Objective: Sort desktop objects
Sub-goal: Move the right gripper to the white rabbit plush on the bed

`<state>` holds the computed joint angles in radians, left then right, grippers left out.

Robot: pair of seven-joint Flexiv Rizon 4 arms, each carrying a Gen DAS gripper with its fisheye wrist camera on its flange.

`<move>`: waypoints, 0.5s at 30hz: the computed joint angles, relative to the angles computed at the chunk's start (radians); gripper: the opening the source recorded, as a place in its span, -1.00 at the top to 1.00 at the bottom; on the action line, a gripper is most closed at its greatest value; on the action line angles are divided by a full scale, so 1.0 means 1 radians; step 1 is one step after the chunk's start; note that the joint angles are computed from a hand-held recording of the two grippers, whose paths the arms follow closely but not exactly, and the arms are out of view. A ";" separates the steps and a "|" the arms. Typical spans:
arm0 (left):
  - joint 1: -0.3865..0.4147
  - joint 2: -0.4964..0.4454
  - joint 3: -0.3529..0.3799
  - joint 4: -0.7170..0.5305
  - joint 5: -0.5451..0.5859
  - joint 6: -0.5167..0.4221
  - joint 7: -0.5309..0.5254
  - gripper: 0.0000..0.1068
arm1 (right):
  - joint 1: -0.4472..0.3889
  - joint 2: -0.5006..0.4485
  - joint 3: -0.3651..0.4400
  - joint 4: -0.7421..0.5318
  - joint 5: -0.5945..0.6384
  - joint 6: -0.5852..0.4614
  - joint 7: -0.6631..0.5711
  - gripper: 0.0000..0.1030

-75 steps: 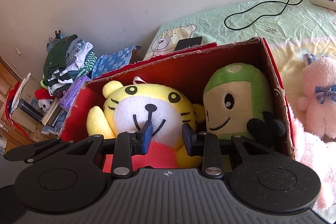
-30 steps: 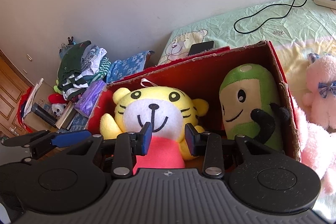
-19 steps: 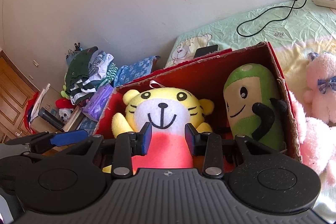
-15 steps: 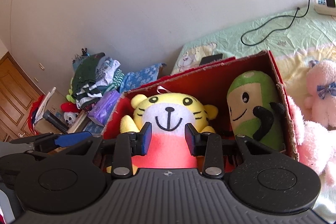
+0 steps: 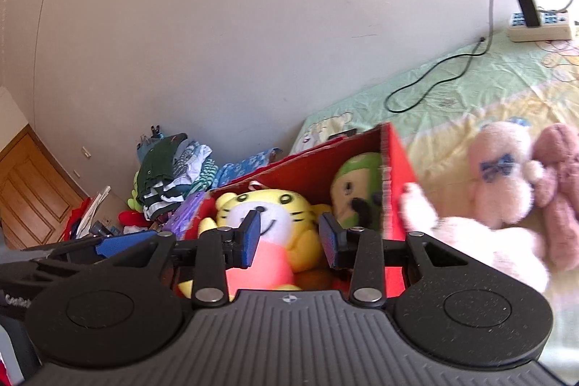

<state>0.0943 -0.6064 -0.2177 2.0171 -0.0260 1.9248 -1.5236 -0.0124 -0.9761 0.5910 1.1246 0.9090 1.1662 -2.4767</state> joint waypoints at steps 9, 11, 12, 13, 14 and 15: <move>-0.199 -0.099 0.052 -0.133 -0.084 -0.053 0.019 -0.78 | -0.075 -0.015 -0.056 -0.037 -0.026 -0.079 0.043 0.24; -0.230 -0.128 0.055 -0.174 -0.106 -0.079 0.024 -0.78 | -0.083 -0.021 -0.074 -0.050 -0.040 -0.093 0.058 0.24; -0.237 -0.143 0.050 -0.195 -0.118 -0.098 0.024 -0.78 | -0.087 -0.025 -0.083 -0.057 -0.048 -0.099 0.066 0.24; -0.240 -0.158 0.040 -0.215 -0.127 -0.117 0.023 -0.78 | -0.092 -0.030 -0.095 -0.067 -0.060 -0.110 0.076 0.24; -0.236 -0.175 0.023 -0.237 -0.134 -0.136 0.023 -0.78 | -0.093 -0.035 -0.107 -0.075 -0.074 -0.119 0.090 0.24; -0.236 -0.193 0.010 -0.259 -0.141 -0.153 0.024 -0.78 | -0.092 -0.040 -0.120 -0.083 -0.089 -0.125 0.104 0.24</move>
